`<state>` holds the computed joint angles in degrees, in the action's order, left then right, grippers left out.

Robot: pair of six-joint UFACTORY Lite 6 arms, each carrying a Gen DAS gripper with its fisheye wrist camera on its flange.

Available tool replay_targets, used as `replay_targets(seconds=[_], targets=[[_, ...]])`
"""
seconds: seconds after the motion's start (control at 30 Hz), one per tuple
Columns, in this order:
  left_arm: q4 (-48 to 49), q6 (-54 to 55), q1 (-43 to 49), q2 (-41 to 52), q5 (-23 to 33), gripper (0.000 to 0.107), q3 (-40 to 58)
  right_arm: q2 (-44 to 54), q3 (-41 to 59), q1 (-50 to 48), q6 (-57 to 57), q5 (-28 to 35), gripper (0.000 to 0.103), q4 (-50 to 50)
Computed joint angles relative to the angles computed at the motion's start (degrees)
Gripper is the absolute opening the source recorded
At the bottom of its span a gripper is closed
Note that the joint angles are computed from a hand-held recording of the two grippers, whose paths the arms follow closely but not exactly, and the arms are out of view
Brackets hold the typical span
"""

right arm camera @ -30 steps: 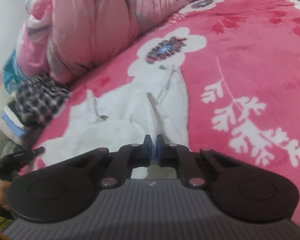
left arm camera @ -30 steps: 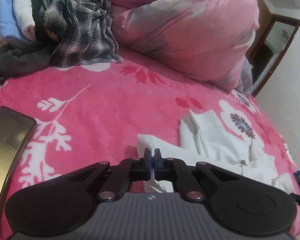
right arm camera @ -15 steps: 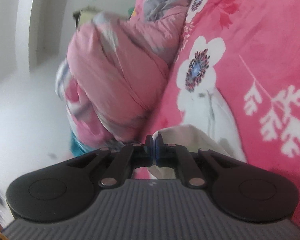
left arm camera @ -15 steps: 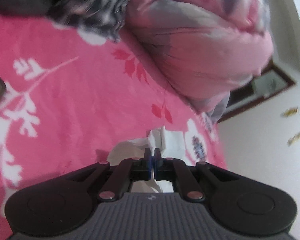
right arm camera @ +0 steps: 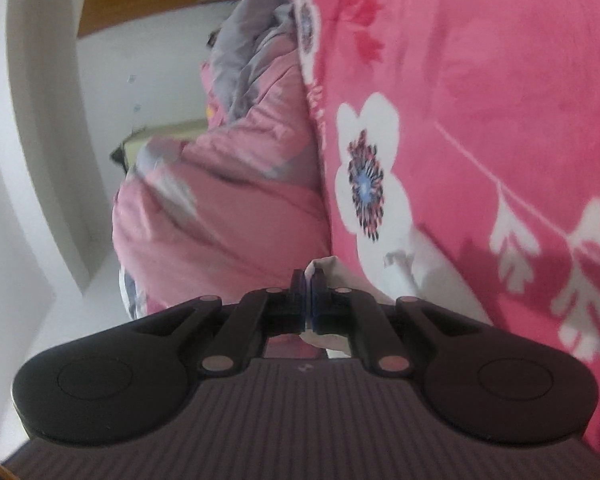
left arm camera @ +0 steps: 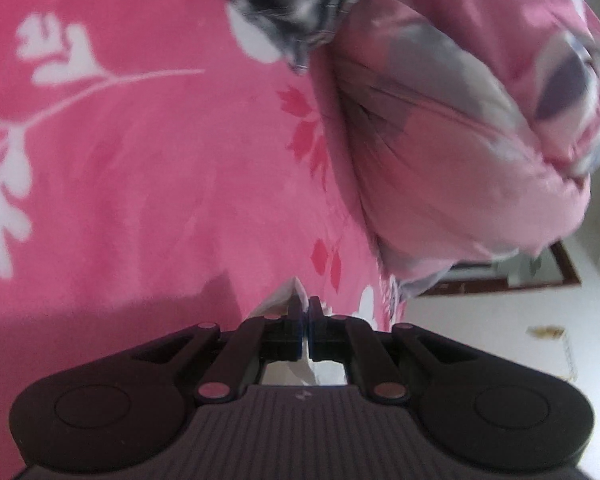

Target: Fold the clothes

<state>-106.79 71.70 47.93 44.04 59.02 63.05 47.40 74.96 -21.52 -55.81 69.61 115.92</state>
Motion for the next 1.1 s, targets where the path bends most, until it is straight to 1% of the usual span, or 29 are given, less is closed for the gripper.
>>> replay_targets(seconds=[0.03,0.1,0.17,0.2,0.23,0.27,0.3,0.33,0.37,0.47,0.53,0.6,0.63,0.73,0.83,0.97,1.03,1.1], targets=[[-0.92,-0.59,-0.12,1.01,0.53,0.003,0.67,1.13,1.09,0.37,1.15,-0.62,0.002,0.85],[-2.36,-1.67,-0.34,2.97,1.53,0.009,2.30,3.42,3.24,1.10,3.78,-1.71,0.005,2.69],[-3.03,-2.38,-0.52,4.87,2.61,0.028,4.16,5.08,5.35,1.72,6.09,-3.78,0.006,3.22],[-3.12,-2.72,-0.69,5.27,2.34,0.031,4.80,5.78,6.28,2.01,7.01,-4.68,0.006,3.27],[-3.41,-2.71,-0.93,5.32,1.97,0.037,5.03,6.37,7.01,2.21,7.65,-5.11,0.010,3.02],[-3.84,-2.48,-1.18,5.19,1.76,0.042,4.96,6.87,7.57,2.40,8.21,-5.44,0.020,2.97],[-4.37,-2.17,-1.37,5.01,1.64,0.045,4.81,7.08,7.57,2.51,8.55,-5.50,0.029,3.38],[-5.09,-1.60,-1.39,4.67,1.71,0.052,4.37,6.97,7.10,2.41,8.58,-5.32,0.047,3.92],[-5.86,-0.81,-1.33,4.17,1.88,0.057,3.69,6.53,6.21,2.17,8.11,-4.97,0.055,4.52],[-7.22,2.25,-0.73,1.35,2.11,0.063,0.83,4.64,2.83,0.78,5.60,-2.57,0.056,5.84],[-7.24,4.47,-0.51,-0.99,1.87,0.066,-0.91,2.00,-0.39,-0.93,4.04,-1.47,0.057,4.86],[-6.90,6.41,-0.38,-3.15,1.46,0.066,-2.53,-1.38,-4.21,-2.75,2.03,-1.29,0.059,3.47],[-6.50,7.37,-0.46,-4.53,0.66,0.067,-3.61,-3.09,-6.09,-3.74,1.16,-1.29,0.061,2.64],[-4.99,9.94,-0.74,-8.84,-2.59,0.067,-6.82,-9.83,-13.81,-7.17,-1.84,-1.82,0.061,-0.13],[-4.69,14.75,-0.05,-14.59,-5.23,0.069,-12.84,-17.49,-21.56,-9.28,-6.42,-1.19,0.062,-3.90],[-8.37,27.62,1.79,-26.70,-6.37,0.072,-25.92,-24.99,-25.36,-4.44,-10.58,-0.90,0.062,-12.21],[-9.69,34.40,2.58,-34.48,-7.00,0.072,-32.99,-26.59,-24.18,1.89,-12.40,-1.31,0.061,-16.75],[-10.32,41.25,2.64,-43.70,-7.82,0.071,-40.86,-27.72,-22.54,10.54,-15.80,-4.88,0.060,-19.71]])
